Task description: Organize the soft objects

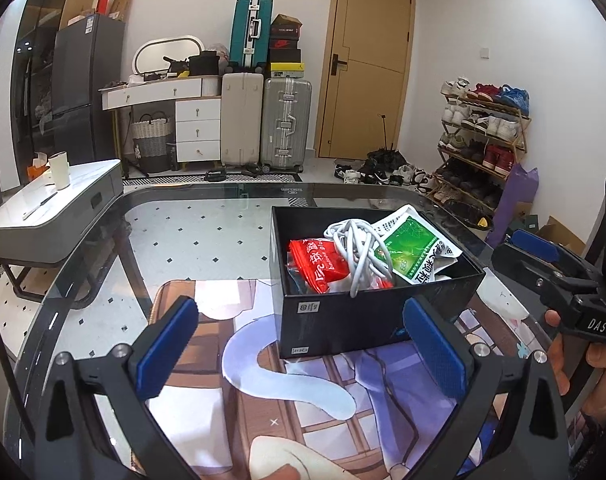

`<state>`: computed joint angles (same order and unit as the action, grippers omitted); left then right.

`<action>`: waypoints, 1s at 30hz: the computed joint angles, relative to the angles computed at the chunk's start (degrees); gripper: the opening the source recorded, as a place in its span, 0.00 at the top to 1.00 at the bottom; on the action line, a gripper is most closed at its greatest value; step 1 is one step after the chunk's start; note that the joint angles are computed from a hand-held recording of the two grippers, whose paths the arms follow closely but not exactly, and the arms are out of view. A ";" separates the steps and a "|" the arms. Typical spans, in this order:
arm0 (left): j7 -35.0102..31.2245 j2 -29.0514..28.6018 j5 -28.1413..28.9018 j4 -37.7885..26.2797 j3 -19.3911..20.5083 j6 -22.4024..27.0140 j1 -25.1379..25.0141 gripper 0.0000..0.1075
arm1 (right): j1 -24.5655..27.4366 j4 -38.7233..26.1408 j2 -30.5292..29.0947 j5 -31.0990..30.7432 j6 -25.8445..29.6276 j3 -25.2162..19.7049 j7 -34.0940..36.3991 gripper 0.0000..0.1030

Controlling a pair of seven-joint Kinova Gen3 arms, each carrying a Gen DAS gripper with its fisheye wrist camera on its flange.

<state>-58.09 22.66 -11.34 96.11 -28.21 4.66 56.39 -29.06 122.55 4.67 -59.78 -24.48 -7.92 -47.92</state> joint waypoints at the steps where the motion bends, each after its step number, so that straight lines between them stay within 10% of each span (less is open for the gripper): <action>1: 0.40 0.22 0.08 0.33 -1.11 -0.45 0.82 0.04 | -0.16 0.39 0.06 0.41 -0.80 -0.20 -0.56 0.01; 30: -13.70 3.28 17.63 3.59 -18.56 -5.28 15.96 0.04 | -3.09 1.35 0.83 -2.08 -7.84 -1.91 3.74 0.01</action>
